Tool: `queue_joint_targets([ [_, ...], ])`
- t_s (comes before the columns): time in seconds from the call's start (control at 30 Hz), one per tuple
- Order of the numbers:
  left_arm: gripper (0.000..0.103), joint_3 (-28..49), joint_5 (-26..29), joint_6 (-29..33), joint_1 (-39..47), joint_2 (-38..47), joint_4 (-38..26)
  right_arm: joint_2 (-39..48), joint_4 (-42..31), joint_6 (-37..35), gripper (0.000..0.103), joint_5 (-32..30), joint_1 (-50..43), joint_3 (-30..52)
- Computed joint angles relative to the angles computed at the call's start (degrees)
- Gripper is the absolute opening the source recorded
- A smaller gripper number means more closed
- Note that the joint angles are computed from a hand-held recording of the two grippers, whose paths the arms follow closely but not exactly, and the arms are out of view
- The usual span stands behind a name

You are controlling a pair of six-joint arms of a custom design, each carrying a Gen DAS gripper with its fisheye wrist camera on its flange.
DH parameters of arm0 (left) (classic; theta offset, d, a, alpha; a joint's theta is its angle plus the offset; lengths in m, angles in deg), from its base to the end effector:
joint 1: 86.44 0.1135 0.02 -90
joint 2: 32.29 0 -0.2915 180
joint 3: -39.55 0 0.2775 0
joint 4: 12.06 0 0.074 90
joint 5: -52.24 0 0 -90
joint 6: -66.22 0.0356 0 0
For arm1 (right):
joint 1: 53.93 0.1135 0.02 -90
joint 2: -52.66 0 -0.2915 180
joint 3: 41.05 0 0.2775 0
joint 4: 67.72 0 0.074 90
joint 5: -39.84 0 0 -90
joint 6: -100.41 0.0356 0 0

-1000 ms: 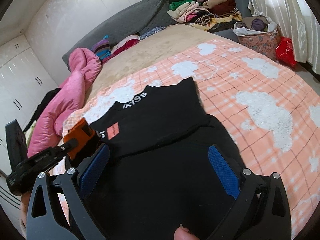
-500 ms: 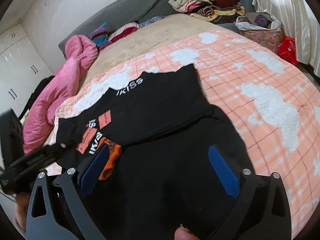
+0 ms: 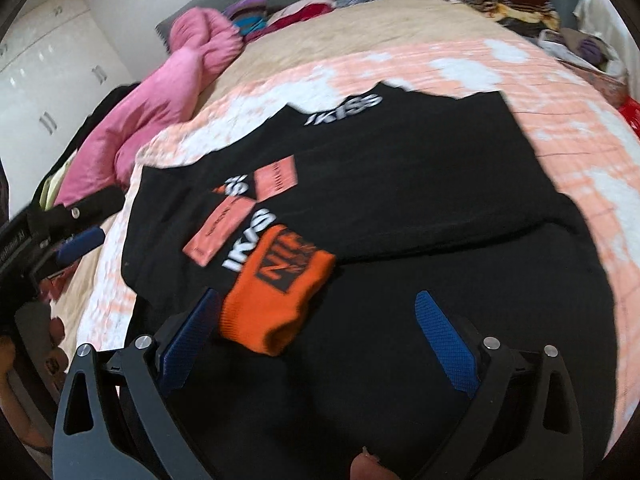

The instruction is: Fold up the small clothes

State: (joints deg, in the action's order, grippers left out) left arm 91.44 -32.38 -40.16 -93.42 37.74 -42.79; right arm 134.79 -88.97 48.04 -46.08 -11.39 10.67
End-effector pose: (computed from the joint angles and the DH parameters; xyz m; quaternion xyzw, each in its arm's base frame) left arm 0.2538 -0.0344 0.2186 -0.0602 0.9334 -0.1141 0.3347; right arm 0.2134 0.1924 0.1759 -0.0288 0.9436 0.1856 0.2727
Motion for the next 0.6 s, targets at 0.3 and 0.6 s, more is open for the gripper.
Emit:
queue_joint_targets([
  [0.3,0.094,-1.2,3.0,1.7,6.5,-1.1,-1.2,9.2,3.0,0.4,0.033,-1.0,1.1,4.5],
  [0.6,0.094,-1.1,4.7,2.1,9.7,-1.7,-1.7,4.5,2.5,-4.7,0.009,3.1,3.2,5.0],
])
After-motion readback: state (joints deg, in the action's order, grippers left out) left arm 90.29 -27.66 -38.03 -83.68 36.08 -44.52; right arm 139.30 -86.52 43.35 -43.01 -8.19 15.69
